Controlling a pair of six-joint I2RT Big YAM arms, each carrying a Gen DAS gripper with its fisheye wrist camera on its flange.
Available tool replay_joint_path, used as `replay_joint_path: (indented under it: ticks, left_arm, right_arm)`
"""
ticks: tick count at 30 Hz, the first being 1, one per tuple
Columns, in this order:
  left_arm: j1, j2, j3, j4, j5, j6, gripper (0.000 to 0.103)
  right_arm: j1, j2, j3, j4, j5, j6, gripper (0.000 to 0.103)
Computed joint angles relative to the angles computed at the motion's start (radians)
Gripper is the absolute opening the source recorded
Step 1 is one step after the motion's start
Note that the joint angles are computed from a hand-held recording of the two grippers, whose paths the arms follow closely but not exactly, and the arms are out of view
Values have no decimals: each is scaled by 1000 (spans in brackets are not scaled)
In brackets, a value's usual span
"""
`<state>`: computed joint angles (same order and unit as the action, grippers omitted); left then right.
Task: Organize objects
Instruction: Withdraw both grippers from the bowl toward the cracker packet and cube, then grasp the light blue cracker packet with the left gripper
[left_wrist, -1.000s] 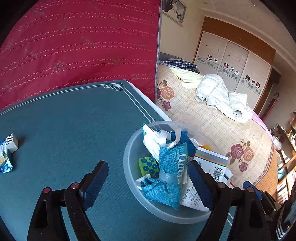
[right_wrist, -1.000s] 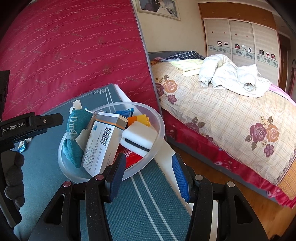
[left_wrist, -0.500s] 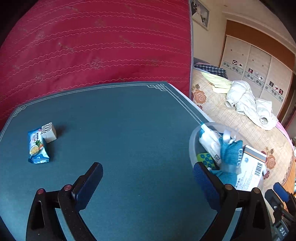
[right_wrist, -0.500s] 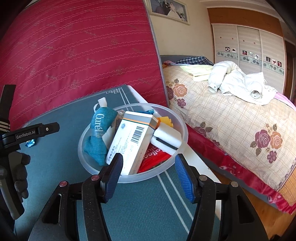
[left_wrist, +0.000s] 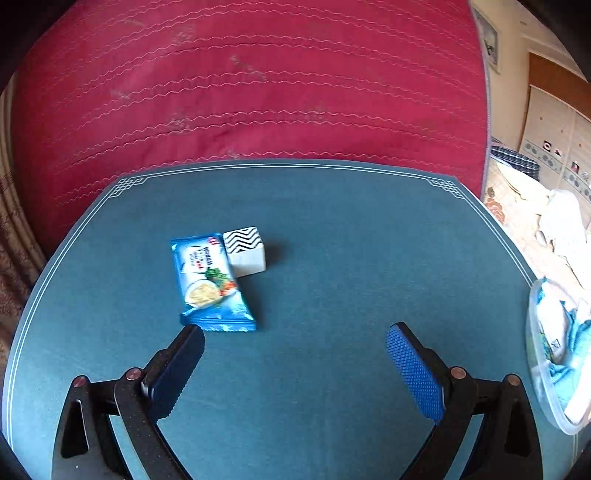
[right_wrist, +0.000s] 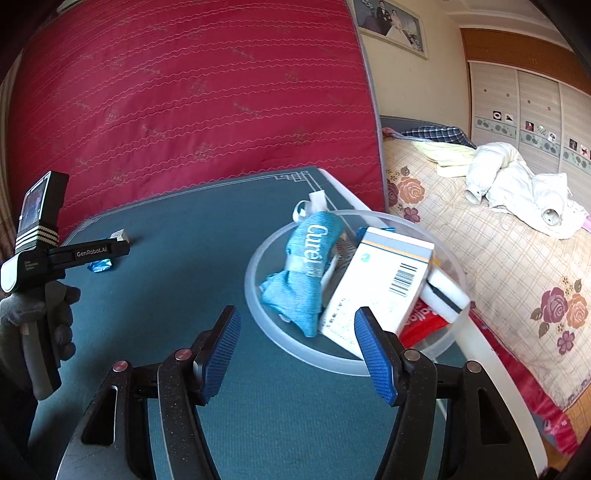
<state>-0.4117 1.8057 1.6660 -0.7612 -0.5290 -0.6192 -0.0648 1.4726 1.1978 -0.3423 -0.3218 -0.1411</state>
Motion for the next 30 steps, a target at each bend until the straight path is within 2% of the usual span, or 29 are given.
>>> replay_joint_path:
  ticks: [8,17,20,22,24,27,29,30]
  left_arm:
    - [66,8,2,-69,-35,-70,101]
    - [110,81,83,-145,-27,-52,101]
    - [134,96,98,-162,38,-60,98]
    - [142,90,90,-143,53,-52,97]
    - [145,89,89,-137,52,-40,93]
    - [145,72,60,-91,58,-4,80]
    - [144,56,34,-55,62,22,62]
    - [144,46,19,-38,68,34,58]
  right_arm:
    - [55,45,48,-66,-33,-16,66]
    - [96,70,71,-94,-29,-40,66]
    - [105,79,82,-106,-24,-40,66]
    - [112,86,92,-116,-20,-40,66]
    - [120,96,106,-132,-19,-43,66]
    - [135,109,127,-154,-14,-49,66]
    - [145,121,146,-173,-11,-51,66]
    - [151,126,156,-182,-10,-51,66]
